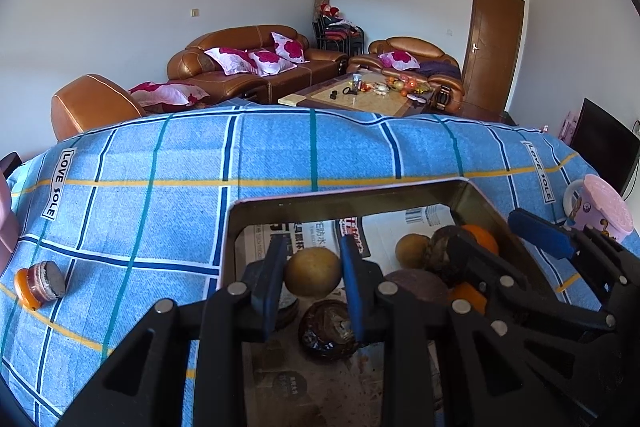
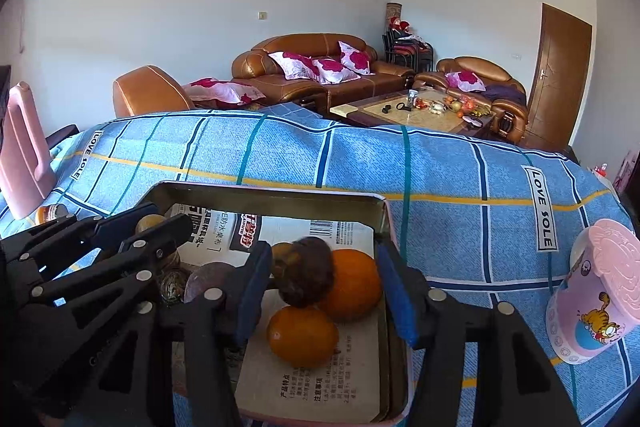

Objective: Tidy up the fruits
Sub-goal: 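Open the right gripper to drop the brown fruit in the tin while the left releases the tan fruit, then withdraw both open grippers from the tin toward the orange and cake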

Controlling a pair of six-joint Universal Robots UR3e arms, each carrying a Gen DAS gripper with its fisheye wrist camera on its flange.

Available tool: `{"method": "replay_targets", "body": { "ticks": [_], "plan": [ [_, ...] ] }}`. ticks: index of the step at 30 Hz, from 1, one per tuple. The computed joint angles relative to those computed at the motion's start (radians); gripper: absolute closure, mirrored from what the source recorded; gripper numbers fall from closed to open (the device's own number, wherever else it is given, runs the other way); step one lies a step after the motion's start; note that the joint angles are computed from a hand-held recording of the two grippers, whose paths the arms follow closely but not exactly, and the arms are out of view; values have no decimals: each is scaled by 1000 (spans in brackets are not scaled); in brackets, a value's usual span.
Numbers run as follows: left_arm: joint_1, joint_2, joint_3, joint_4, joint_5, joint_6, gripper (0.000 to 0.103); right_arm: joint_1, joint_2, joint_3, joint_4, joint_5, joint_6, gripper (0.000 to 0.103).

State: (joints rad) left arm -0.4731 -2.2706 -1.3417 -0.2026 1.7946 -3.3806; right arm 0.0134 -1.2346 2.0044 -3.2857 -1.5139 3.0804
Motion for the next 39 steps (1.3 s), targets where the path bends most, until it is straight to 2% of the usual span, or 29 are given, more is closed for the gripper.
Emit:
{"method": "replay_targets", "body": {
  "ticks": [2,3,5,7,12,15,18,21,27,29,30,39],
  "plan": [
    [-2,1,0,-2,9,-3,72,-10,-6,15,-18,11,11,37],
    [-4,2,-3,4,11,-1,66,-17,-12,30,-38,21,18,35],
    [-11,3,-8,16,34,-3,50,-31,-28,64,-82,26,36,34],
    [-13,9,-23,32,46,-11,28,-36,-32,85,-125,6,66,34],
    [-29,18,-54,87,92,-18,0,-120,-66,148,-192,106,159,28],
    [-41,16,-66,126,106,6,0,-136,-67,172,-247,112,196,27],
    [-50,25,-98,181,137,3,0,-120,-61,193,-332,58,208,27],
    [-58,38,-157,290,194,-14,0,-110,-56,211,-406,19,215,19],
    [-80,22,-173,379,341,17,0,-103,-42,266,-600,-21,232,19],
    [-76,29,-190,391,344,8,0,-99,-23,277,-670,-33,234,10],
    [-73,33,-195,394,339,4,0,-89,-11,274,-688,-52,231,9],
    [-65,61,-237,381,320,10,0,-22,-6,218,-565,-151,180,9]
  ]
}}
